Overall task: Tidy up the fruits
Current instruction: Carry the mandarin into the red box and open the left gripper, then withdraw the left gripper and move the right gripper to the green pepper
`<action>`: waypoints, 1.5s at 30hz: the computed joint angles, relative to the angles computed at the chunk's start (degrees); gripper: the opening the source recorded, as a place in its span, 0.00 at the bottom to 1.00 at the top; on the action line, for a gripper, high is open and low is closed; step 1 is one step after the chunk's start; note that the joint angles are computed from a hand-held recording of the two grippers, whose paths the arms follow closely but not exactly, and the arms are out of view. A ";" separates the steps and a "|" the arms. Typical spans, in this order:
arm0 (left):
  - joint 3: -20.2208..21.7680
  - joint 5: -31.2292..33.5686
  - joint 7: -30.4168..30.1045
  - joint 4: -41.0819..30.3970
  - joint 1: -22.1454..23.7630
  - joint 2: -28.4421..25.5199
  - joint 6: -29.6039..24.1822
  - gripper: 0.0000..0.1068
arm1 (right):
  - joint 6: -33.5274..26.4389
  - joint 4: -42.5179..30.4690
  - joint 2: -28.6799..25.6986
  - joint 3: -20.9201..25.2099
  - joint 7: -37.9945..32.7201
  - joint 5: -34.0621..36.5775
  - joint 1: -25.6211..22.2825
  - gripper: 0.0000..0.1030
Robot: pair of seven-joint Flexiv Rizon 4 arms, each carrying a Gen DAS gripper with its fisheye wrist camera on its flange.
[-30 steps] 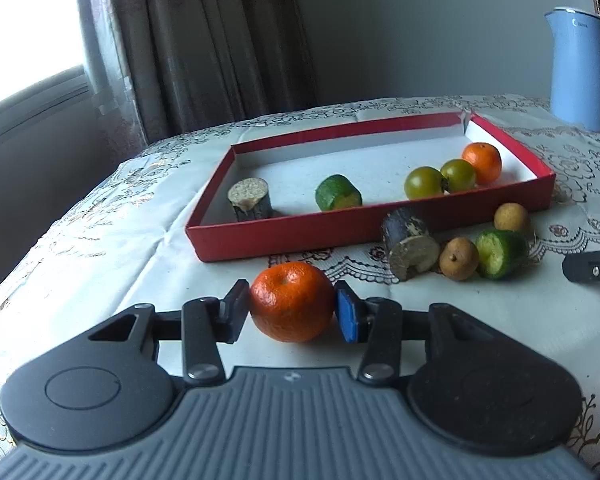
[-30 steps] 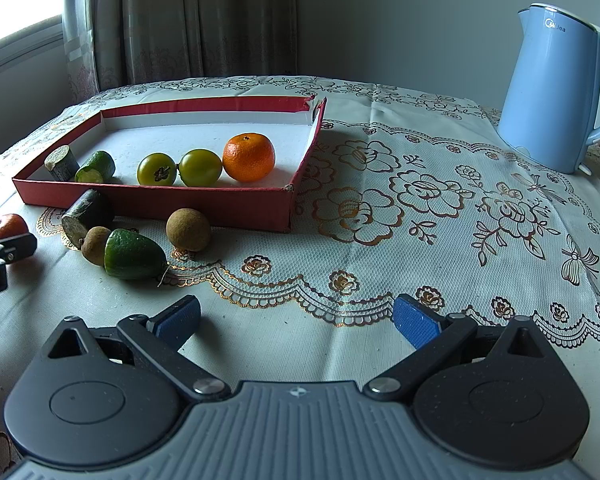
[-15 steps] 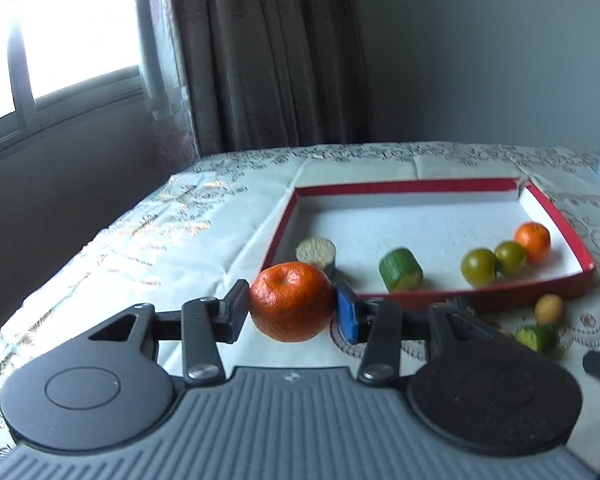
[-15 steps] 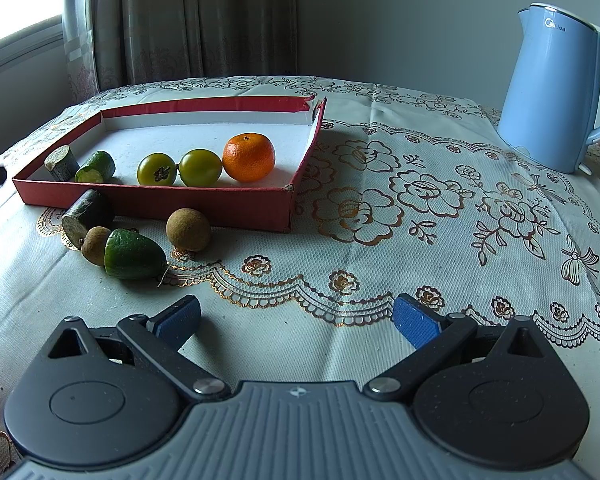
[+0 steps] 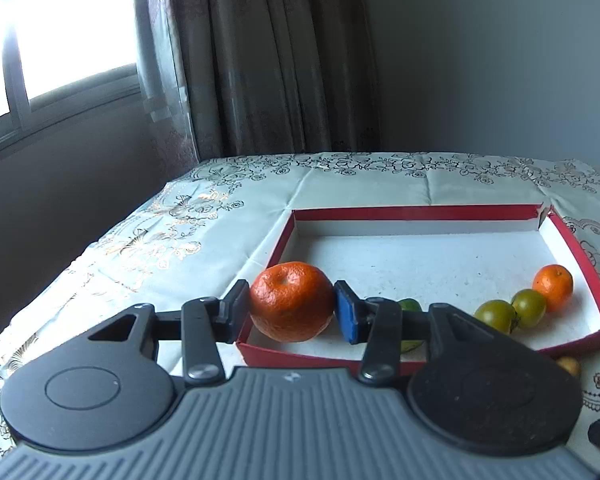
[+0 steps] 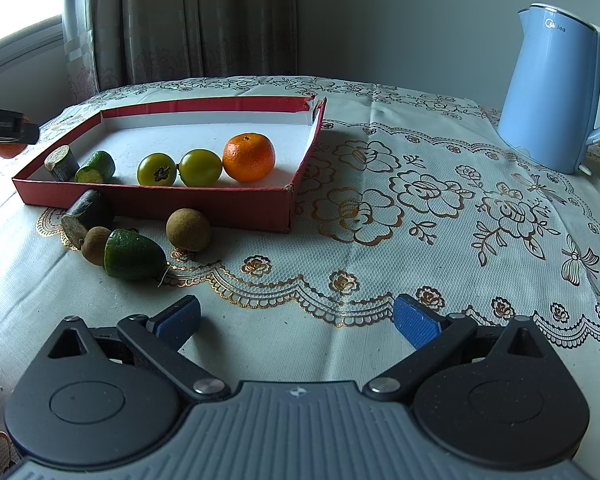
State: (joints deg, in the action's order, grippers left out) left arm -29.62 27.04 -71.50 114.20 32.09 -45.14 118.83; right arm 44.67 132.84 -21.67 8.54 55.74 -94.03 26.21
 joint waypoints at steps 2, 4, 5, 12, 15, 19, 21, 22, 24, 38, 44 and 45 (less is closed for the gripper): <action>-0.91 -0.09 0.11 -0.87 0.13 -0.82 -1.45 0.40 | 0.01 0.00 0.00 -0.01 -0.01 -0.03 -0.02 1.00; -2.04 -0.43 0.87 -1.85 0.34 -1.97 -2.77 0.40 | 0.01 0.00 -0.01 -0.01 0.00 -0.05 -0.03 1.00; -1.59 -1.35 1.27 -2.27 -0.50 -2.20 -2.95 0.40 | 0.01 0.00 -0.01 -0.01 0.00 -0.05 -0.04 1.00; -0.90 -5.32 4.16 -4.28 -3.36 -4.80 -3.49 0.40 | 0.03 0.01 -0.02 -0.01 0.06 -0.15 -0.07 1.00; -1.00 -5.45 4.55 -4.57 -3.66 -5.28 -3.14 0.40 | 0.04 0.01 -0.02 -0.01 0.07 -0.17 -0.08 1.00; -1.42 -5.43 4.47 -5.27 -3.62 -6.02 -2.73 0.40 | 0.05 0.02 -0.01 -0.01 0.07 -0.21 -0.12 1.00; -1.37 -5.34 4.35 -5.63 -3.87 -6.41 -2.19 0.40 | 0.04 0.02 -0.01 0.00 0.08 -0.20 -0.10 1.00; -1.40 -5.22 4.27 -5.86 -3.93 -6.59 -2.13 0.40 | 0.04 0.03 0.00 0.00 0.07 -0.21 -0.12 1.00; -1.84 -5.37 3.98 -6.06 -3.70 -6.65 -3.16 0.43 | 0.04 0.03 0.00 0.01 0.07 -0.19 -0.10 1.00; -1.90 -0.36 1.36 -2.47 1.79 -4.58 0.43 0.68 | 0.04 0.05 0.05 0.01 0.09 -0.23 -0.11 1.00; 0.31 3.92 -0.03 1.15 6.31 -3.52 3.90 0.73 | 0.04 0.07 0.06 0.02 0.15 -0.24 -0.10 1.00; 0.66 4.80 -0.26 1.52 6.79 -3.45 4.19 0.74 | 0.02 0.07 0.05 0.04 0.16 -0.21 -0.08 1.00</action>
State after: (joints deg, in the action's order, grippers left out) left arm -28.96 31.84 -71.76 115.72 38.88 -48.59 123.02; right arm 44.69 132.91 -21.62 8.58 55.90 -94.25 26.13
